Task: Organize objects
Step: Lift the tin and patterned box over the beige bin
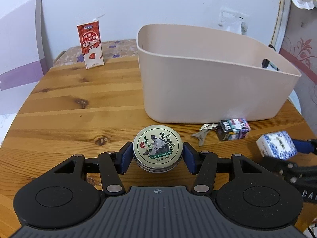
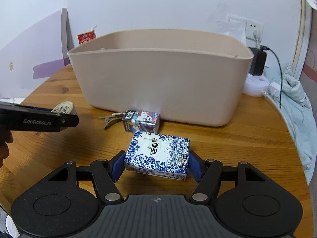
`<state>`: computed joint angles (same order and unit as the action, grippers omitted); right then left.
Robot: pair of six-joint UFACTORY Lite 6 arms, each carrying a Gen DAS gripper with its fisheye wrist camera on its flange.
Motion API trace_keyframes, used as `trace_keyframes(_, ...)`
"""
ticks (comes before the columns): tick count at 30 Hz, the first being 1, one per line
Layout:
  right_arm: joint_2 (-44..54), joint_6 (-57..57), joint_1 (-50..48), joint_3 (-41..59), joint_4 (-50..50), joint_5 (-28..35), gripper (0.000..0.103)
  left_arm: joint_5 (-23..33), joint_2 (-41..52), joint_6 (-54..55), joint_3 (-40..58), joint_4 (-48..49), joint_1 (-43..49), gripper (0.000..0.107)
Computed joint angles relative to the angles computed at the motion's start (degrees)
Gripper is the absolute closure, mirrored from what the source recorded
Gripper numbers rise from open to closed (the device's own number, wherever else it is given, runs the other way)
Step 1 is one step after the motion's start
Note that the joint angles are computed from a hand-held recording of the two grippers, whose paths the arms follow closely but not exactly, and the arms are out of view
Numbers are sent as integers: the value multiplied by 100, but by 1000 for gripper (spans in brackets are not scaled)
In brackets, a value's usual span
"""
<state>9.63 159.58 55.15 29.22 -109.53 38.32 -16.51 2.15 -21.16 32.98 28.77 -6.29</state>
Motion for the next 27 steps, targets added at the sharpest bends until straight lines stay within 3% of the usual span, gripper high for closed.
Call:
trace_keyframes(12, -1931, -1057, 242, -908, 966, 522, 39, 268, -1289, -1325, -399, 1372, -95, 52)
trace_keyframes(21, -2914, -2239, -19, -927, 1360, 724, 39, 571, -1798, -2743, 2, 2700, -283, 52)
trace_keyframes(23, -3122, -2376, -200, -931, 1309, 617, 39, 646, -1746, -2732, 174, 2671, -358, 52)
trace_keyframes(27, -3233, -2625, -567, -788, 1108, 511, 39, 807, -1456, -1887, 579, 1607, -577, 52)
